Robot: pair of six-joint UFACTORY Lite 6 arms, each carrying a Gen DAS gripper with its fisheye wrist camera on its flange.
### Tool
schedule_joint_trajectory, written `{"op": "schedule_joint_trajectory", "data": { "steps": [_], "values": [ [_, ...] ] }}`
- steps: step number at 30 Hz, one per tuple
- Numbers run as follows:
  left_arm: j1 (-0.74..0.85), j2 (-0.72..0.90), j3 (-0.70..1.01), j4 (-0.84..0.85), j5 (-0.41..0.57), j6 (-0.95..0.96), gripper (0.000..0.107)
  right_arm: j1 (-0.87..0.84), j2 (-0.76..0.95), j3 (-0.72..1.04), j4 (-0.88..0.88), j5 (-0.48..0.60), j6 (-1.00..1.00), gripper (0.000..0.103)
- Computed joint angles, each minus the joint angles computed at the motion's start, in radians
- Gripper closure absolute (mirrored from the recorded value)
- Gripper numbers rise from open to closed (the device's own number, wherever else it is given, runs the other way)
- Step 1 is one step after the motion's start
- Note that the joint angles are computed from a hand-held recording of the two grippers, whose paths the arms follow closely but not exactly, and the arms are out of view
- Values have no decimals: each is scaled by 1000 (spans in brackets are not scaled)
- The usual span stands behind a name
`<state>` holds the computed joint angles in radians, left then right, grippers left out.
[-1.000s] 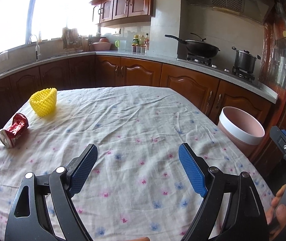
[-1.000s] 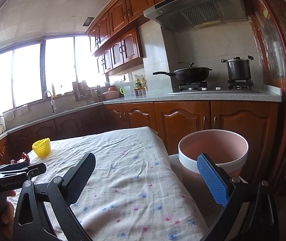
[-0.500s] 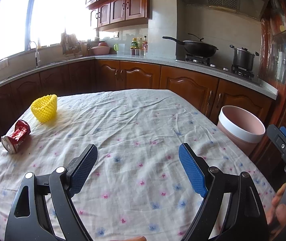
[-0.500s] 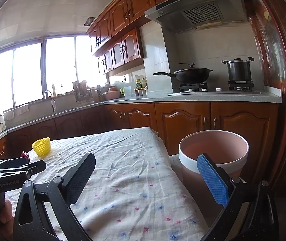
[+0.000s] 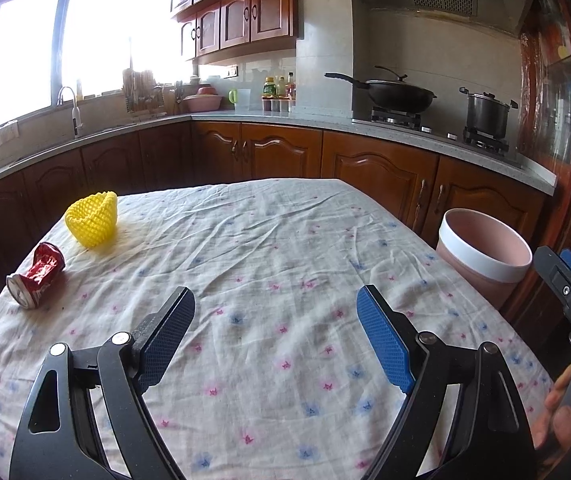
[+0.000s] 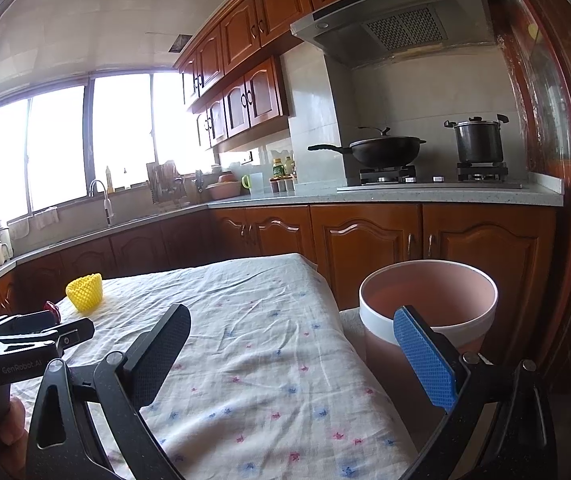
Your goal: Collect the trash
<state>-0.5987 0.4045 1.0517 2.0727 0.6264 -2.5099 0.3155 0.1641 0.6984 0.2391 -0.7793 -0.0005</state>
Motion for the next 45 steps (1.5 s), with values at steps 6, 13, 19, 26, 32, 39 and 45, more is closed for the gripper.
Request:
{"op": "schedule_joint_trajectory", "data": {
  "steps": [6, 13, 19, 26, 32, 39, 45],
  "values": [
    [-15, 3, 2, -29, 24, 22, 22, 0, 1, 4, -7, 2, 9, 1],
    [-19, -2, -1, -33, 28, 29, 22, 2, 1, 5, -4, 3, 8, 1],
    [-21, -4, 1, -38, 28, 35, 22, 9, 5, 8, 4, 2, 3, 1],
    [-22, -2, 8, -46, 21, 44, 22, 10, 7, 11, 4, 5, 6, 1],
    [-21, 6, 18, -48, 15, 48, 22, 15, 17, 22, 9, 11, 4, 1],
    [-22, 10, 18, -46, 12, 42, 22, 19, 24, 29, 16, 16, 0, 1],
    [-15, 14, 18, -33, 4, 31, 22, 18, 30, 36, 12, 21, 3, 1]
  ]
}}
